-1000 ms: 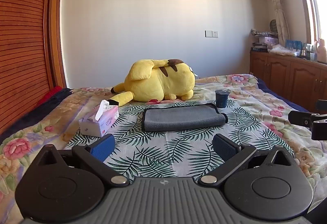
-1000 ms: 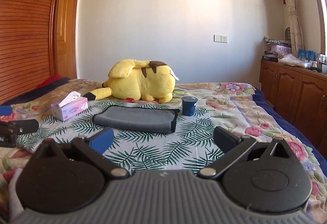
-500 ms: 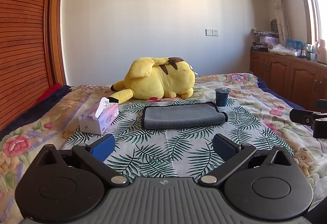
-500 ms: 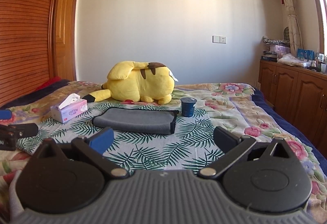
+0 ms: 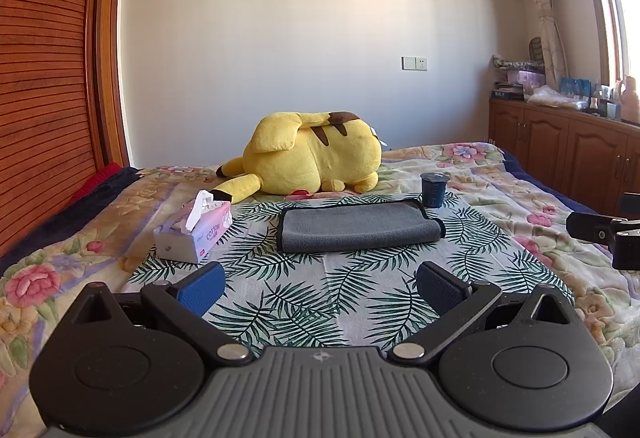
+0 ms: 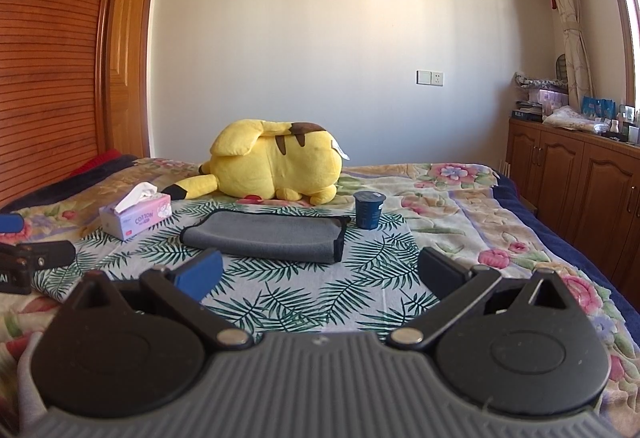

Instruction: Fold towel

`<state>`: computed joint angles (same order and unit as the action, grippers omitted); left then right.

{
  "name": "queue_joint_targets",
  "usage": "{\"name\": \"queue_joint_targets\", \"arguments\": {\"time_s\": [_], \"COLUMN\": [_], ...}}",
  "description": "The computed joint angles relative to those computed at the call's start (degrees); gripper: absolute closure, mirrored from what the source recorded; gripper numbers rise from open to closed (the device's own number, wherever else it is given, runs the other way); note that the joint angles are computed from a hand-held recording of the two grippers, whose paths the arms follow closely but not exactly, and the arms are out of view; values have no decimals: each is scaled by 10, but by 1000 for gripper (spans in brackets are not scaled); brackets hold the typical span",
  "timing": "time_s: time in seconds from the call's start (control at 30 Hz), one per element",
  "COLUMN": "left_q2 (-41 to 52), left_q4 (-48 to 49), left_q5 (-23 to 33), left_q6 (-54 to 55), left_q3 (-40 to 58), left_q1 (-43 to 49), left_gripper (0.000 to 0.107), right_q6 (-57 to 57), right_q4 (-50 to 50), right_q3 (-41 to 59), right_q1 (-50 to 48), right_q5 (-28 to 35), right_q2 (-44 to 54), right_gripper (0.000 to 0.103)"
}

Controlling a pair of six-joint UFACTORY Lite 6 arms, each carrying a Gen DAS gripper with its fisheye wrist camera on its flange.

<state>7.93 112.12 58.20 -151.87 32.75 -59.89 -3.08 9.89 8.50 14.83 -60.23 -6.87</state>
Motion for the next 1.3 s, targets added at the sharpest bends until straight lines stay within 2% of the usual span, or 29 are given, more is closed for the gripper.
{"name": "queue_joint_targets", "arguments": {"time_s": [1.3], "left_q2": [2], "left_q4": [0], "left_q5": [-1], "left_q6": [1], "left_q3": [2], "left_q1": [0], "left_gripper": [20], "right_q6": [-4], "right_q4": [10], "right_q3": [0], "right_q1": [9], "right_q5": [-2], "right_q2": [2], "right_gripper": [0]}}
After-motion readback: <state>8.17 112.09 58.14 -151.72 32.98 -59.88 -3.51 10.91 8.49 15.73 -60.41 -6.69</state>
